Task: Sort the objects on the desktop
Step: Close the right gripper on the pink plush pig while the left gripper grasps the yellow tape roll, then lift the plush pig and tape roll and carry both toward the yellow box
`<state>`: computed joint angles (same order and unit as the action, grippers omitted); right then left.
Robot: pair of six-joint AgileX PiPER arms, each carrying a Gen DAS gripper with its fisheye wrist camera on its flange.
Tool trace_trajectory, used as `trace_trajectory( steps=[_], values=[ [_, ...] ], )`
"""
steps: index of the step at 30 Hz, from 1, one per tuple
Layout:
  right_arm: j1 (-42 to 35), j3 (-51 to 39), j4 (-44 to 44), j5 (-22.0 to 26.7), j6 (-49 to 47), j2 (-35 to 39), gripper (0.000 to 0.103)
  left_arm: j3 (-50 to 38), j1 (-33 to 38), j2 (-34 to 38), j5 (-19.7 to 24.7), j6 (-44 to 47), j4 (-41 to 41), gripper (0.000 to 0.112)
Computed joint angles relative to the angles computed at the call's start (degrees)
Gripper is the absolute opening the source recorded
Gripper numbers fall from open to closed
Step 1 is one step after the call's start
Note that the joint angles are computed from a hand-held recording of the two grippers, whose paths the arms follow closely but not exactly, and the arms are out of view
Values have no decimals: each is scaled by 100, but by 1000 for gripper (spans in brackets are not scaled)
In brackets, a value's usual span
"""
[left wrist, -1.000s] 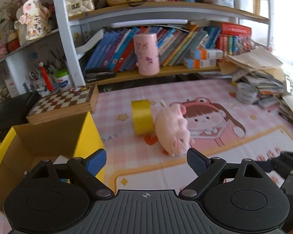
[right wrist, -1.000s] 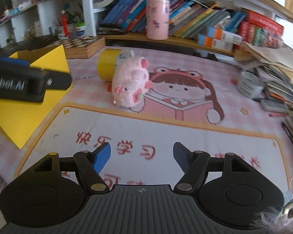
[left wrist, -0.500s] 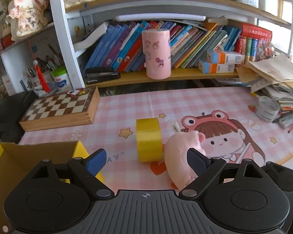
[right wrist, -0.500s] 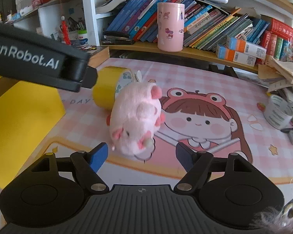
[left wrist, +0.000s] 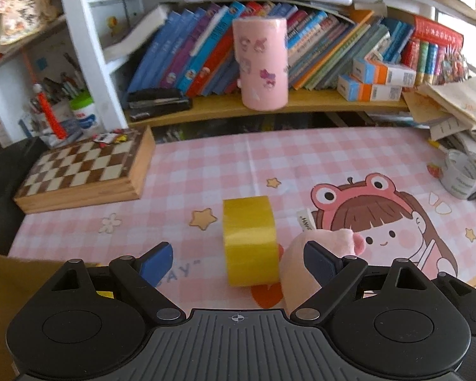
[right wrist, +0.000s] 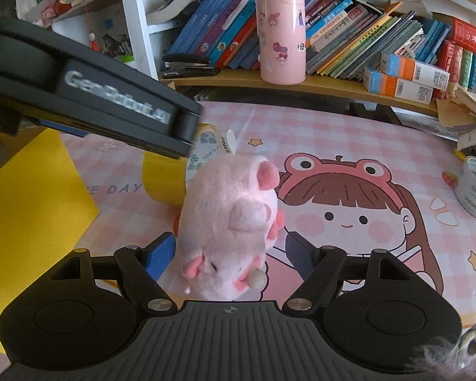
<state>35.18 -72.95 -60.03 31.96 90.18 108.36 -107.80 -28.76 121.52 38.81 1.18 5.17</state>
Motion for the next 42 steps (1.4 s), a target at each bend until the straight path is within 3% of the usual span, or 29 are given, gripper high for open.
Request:
trace_trajectory(
  steps=[12,15,17,18,20,22,23,42],
  values=[
    [-174,-357,407,-49,-25,328,73,-1788,-60,1102,912,-267,198,86],
    [-212,-503,653,-47,-296,445,71,-2185,-94,1361,1196,-310,348,78],
    [-254,-527,854,-79,-480,470,62,-2398,-108,1509,1345,-319,375,71],
    [-280,-478,892,-155,-496,439,53,-2449,-109,1549,1370,-305,352,70],
    [-288,-354,895,-192,-505,338,53,-2412,-107,1557,1296,-238,266,65],
    [-297,-140,800,-213,-375,194,51,-2481,-95,1612,1334,-103,121,42],
    [-302,-40,762,-211,-304,125,51,-2542,-76,1653,1383,1,-10,41],
    [-83,1343,238,-202,266,-1049,50,627,-91,-349,-362,83,-617,40]
  ],
)
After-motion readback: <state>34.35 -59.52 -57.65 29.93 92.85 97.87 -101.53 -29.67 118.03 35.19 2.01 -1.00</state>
